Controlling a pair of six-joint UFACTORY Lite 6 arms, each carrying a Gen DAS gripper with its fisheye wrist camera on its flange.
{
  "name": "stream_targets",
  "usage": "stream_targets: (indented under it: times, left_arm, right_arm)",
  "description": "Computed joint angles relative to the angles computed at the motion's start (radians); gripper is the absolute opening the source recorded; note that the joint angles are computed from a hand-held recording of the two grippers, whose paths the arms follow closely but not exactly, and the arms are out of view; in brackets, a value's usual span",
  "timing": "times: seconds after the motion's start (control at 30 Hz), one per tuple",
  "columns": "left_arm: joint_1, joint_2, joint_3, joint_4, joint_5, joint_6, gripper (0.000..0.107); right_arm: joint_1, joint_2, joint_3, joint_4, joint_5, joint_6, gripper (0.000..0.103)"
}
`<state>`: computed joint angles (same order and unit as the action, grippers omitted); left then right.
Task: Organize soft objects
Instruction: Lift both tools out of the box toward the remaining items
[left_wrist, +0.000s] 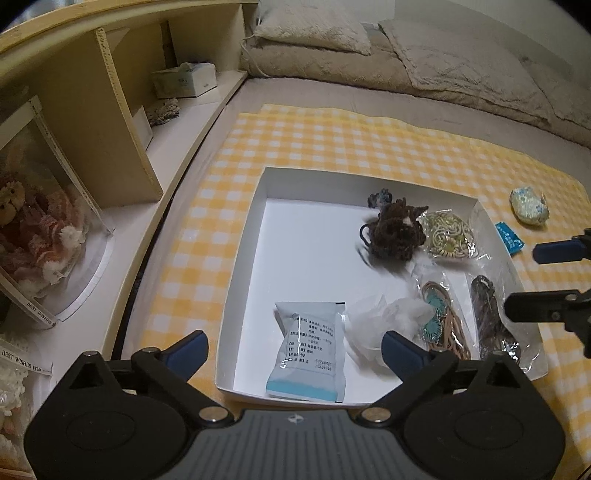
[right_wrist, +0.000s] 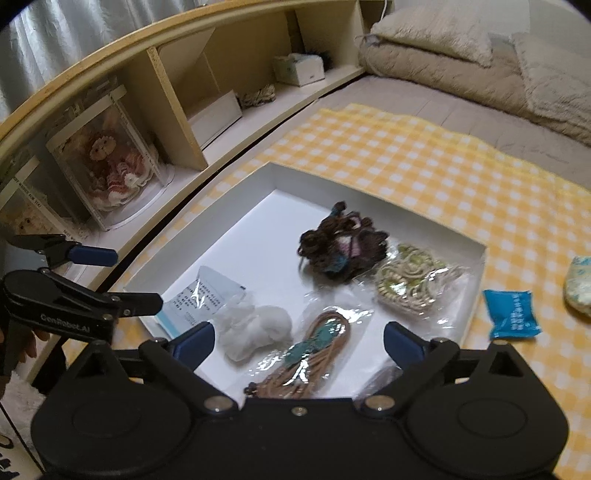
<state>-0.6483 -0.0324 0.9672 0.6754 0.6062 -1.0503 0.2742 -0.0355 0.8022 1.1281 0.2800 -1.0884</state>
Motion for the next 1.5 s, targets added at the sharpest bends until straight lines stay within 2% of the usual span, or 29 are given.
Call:
stream_targets:
  times: [0.07, 0.4, 0.73, 1.13, 1.5]
  left_arm:
    - [-0.005, -0.002, 0.003, 0.010, 0.004, -0.015, 0.102]
    - [-0.045, 0.013, 0.052, 0.072, 0.025, -0.110, 0.103]
    - [-0.098, 0.124, 0.204, 0.122, 0.028, -0.185, 0.103]
    - [-0.191, 0.364, 0.494, 0.201, 0.041, -0.274, 0.103]
    - [-0.243, 0.724, 0.956, 0.110, 0.108, -0.160, 0.103]
  right_arm:
    - [-0.014, -0.027, -0.019, 0.016, -0.004, -0.026, 0.103]
    - [-0.101, -0.167, -0.124, 0.043, -0.026, -0.132, 0.103]
    - [-0.275, -0.263, -0.167, 0.077, 0.056, -0.215, 0.103]
    - [-0.595, -0.302, -0.165, 0.126, 0.200, -0.366, 0.103]
    - [-0.862, -0.196, -0.098, 0.198, 0.270, -0.524, 0.103]
